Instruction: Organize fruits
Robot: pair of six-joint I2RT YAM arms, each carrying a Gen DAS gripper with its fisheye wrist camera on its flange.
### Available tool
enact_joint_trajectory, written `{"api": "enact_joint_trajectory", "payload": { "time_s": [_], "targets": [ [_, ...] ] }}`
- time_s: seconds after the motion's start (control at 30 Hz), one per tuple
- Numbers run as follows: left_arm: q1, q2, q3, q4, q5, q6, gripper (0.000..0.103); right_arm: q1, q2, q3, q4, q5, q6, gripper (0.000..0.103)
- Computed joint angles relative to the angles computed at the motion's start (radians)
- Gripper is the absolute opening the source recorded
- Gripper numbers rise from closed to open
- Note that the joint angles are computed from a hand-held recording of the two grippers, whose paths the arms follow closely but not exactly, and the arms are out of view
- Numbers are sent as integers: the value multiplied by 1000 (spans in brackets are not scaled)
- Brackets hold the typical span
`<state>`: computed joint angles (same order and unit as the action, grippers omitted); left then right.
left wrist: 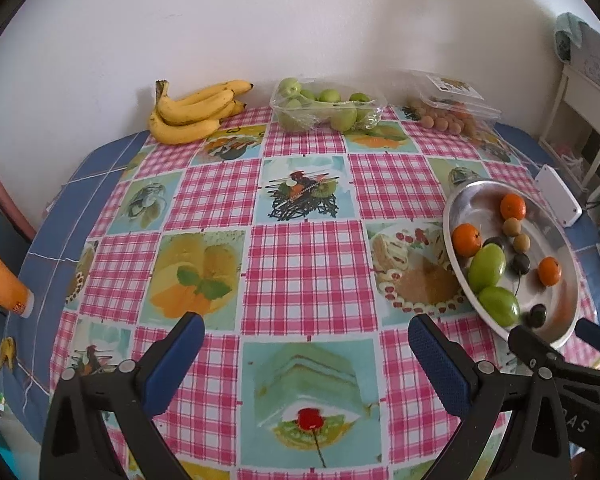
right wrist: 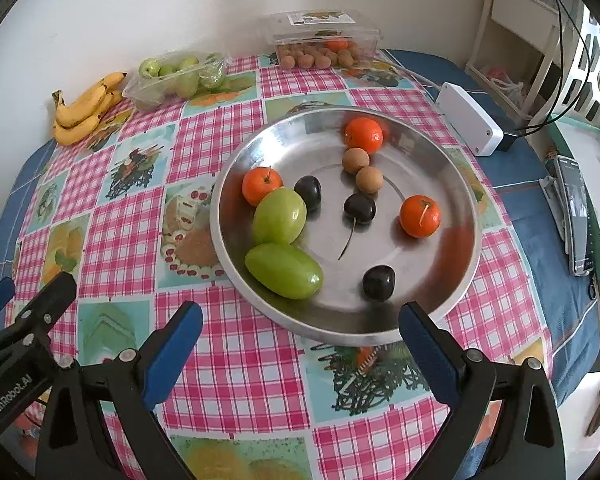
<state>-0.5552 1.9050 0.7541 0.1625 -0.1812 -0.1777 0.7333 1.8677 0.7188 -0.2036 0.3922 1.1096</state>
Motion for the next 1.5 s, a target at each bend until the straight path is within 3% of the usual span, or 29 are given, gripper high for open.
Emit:
{"api": "enact_joint_trajectory", "payload": {
  "time_s": [0.83,1.5],
  "targets": [
    [12,-79,-63,-30,-49,-21,103,71,-82,-32,-53,81,69,99],
    [-2,-50,-41,-44,-67,10,103,55,-64,-36,-28,54,58,99]
  ]
}}
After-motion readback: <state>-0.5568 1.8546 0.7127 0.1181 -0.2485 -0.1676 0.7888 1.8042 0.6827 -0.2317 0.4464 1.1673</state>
